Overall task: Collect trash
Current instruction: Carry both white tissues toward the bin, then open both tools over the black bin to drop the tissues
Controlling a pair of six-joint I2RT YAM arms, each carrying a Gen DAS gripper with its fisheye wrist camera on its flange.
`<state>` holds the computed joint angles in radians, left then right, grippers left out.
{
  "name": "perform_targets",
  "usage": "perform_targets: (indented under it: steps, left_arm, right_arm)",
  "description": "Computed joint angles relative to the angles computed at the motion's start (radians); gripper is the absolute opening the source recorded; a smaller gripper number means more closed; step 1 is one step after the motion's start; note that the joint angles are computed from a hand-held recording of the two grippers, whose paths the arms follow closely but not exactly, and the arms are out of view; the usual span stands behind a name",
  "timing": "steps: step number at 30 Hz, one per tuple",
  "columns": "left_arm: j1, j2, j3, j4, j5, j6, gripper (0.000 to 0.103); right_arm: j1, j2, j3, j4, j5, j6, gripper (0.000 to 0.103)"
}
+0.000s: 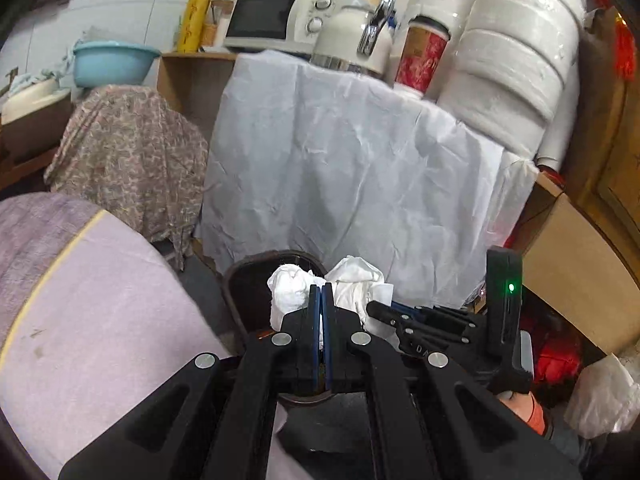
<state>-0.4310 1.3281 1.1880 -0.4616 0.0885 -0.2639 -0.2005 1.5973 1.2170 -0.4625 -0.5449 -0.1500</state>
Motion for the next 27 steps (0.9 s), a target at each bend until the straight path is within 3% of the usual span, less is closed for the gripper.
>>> perform_targets:
  steps: [9,16,18,20,22,23,24,27]
  left_arm:
    - [-0.091,0.355,0.219,-0.039,-0.1,-0.068,0.002]
    - [-0.119,0.46,0.303,-0.091,-0.179,-0.062,0.002]
    - [-0.115,0.469,0.31,-0.099,-0.176,-0.083,0.002]
    - [-0.113,0.478,0.32,-0.111,-0.17,-0.092,0.003]
    - [-0.121,0.48,0.333,-0.129,-0.188,-0.084,0.004]
    - [-0.124,0.476,0.335,-0.132,-0.19,-0.082,0.005]
    - [-0.128,0.469,0.335,-0.133,-0.188,-0.081,0.011]
    - [-0.153,0.419,0.308,-0.119,-0.227,-0.076,0.062]
  right_arm:
    - [-0.031,0.182,0.008,0.035,0.061,-0.022,0.011]
    - [-0.028,0.268,-0.014,0.098,0.106,-0.011,0.014]
    - [-0.04,0.287,-0.016,0.102,0.107,-0.01,0.024]
    - [-0.046,0.285,-0.029,0.121,0.113,0.007,0.057]
    - [-0.06,0.257,-0.067,0.167,0.116,0.022,0.069]
    - [-0.054,0.248,-0.07,0.173,0.129,0.03,0.07]
    - [-0.053,0.242,-0.071,0.172,0.14,0.03,0.07]
    - [-0.051,0.224,-0.068,0.165,0.156,0.039,0.071]
